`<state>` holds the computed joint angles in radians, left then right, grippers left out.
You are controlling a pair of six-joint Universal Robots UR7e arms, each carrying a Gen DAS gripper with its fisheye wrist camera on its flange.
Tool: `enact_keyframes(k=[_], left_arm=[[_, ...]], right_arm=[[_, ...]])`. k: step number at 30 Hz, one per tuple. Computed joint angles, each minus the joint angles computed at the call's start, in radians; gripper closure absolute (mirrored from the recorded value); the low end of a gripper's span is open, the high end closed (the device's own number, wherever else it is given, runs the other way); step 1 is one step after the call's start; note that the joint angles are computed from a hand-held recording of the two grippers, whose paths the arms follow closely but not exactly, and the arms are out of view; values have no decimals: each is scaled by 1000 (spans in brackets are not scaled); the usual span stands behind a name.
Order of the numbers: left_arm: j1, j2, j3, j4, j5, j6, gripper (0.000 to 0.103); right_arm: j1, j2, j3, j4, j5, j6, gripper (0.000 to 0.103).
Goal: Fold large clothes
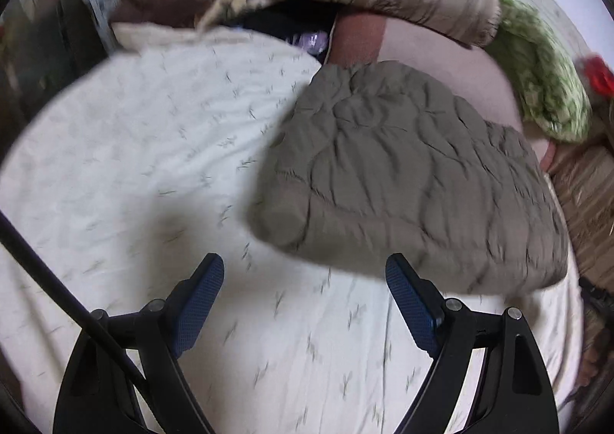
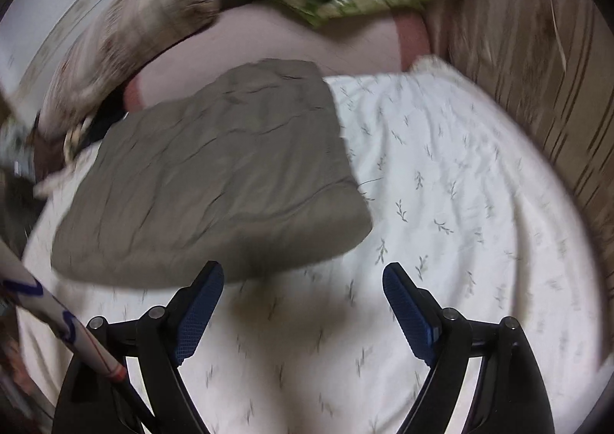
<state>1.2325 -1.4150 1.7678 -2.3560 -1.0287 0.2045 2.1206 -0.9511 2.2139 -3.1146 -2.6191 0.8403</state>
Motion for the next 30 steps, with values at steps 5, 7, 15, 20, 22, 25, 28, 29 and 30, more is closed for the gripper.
enact_keyframes(k=[5, 7, 15, 20, 22, 25, 28, 29, 30], left_arm=[[97, 159, -190, 104, -161, -44, 18], [120, 194, -232, 131, -226, -45, 17], [125, 249, -276, 169, -282, -104, 30], [81, 155, -214, 195, -279, -63, 50], [66, 113, -163, 190, -257, -64, 50], [59, 86, -92, 142, -180, -63, 37], [59, 80, -82, 119, -169, -89, 35], [49, 70, -73, 110, -151, -92, 35], [31, 52, -54, 87, -117, -86, 36]], right_arm=[[-150, 46, 49, -328, 175, -122, 13], [-202, 86, 55, -483, 275, -173, 10], [-327, 125, 68, -693, 522, -163, 34], [-259, 77, 79, -654, 483, -212, 58], [-247, 69, 100, -658, 477, -201, 58], [-259, 86, 129, -681, 478, -202, 54], [-251, 103, 137, -712, 434, -150, 32], [-231, 97, 139, -702, 398, -134, 31], [-218, 91, 139, -688, 378, -131, 30]])
